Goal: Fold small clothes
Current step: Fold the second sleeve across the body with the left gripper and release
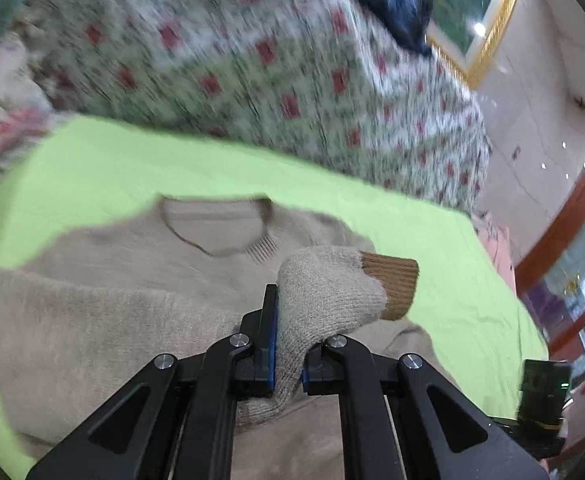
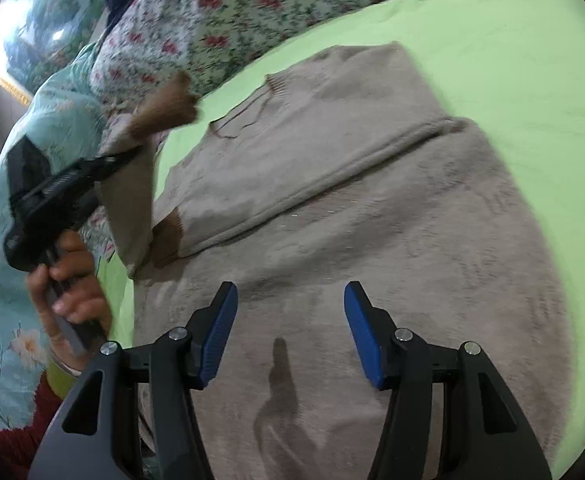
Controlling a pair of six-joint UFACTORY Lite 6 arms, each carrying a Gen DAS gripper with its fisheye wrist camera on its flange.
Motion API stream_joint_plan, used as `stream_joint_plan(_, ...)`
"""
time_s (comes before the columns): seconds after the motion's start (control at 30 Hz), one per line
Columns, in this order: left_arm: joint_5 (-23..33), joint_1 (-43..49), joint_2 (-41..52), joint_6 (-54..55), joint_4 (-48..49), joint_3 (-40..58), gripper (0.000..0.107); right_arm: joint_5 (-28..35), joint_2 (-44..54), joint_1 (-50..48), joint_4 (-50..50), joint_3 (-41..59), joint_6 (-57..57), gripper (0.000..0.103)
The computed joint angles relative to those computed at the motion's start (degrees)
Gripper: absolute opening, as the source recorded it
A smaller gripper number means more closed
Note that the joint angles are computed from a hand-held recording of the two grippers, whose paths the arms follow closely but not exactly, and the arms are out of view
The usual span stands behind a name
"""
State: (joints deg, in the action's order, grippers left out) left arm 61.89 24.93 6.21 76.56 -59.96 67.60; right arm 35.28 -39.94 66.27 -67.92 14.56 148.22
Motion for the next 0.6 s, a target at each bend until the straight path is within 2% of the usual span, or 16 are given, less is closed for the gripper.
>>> stream_joint_plan(0.13,-10.13,-10.04,4.42,-2.24,-0.04,-2.38,0.008,0.91,-3.17,0.68,1.22,-2.33,-0.3,0.057)
stream_joint_plan(0.2,-13.69,-13.26,7.58,-2.58,0.34,-2.2,0.012,0.61,-2.98,0.07,1.42,-2.1,-0.75,0.057)
stream_joint_plan(0.23,-14.36,-13.94,8.49,-3.19,0.98,-2.19,0.017,0.4,-3.24,-0.52,1.56,-2.09,-1.34,0.057)
stream_joint_plan(0.3,-13.99,-13.68,9.47,-3.15,1.67,-2.73,0.02,-0.01,-3.81,-1.96,1.58,-1.92,-2.96,0.057)
stream_joint_plan(0.37,-13.41,-11.93,7.01,-1.6,2.21,-5.53,0.043,-0.41,-4.06,-3.72,1.68,-1.53,-5.19,0.057)
stream_joint_plan(0.43,-12.56,-7.46,1.28,3.34,1.43,-11.87,0.056,-2.29,-4.25,-7.94,1.49,-1.16,-8.66,0.057)
stream_joint_plan(0.53,-7.74,1.92,-5.77,8.69,2.22,-17.39,0.067,-7.35,-3.41,-15.29,-0.7,-0.53,-11.59,0.057)
stream_joint_plan(0.6,-6.53,7.42,-8.75,10.18,3.28,-19.19,0.069,-13.56,-0.51,-22.57,-7.16,0.56,-10.26,0.057)
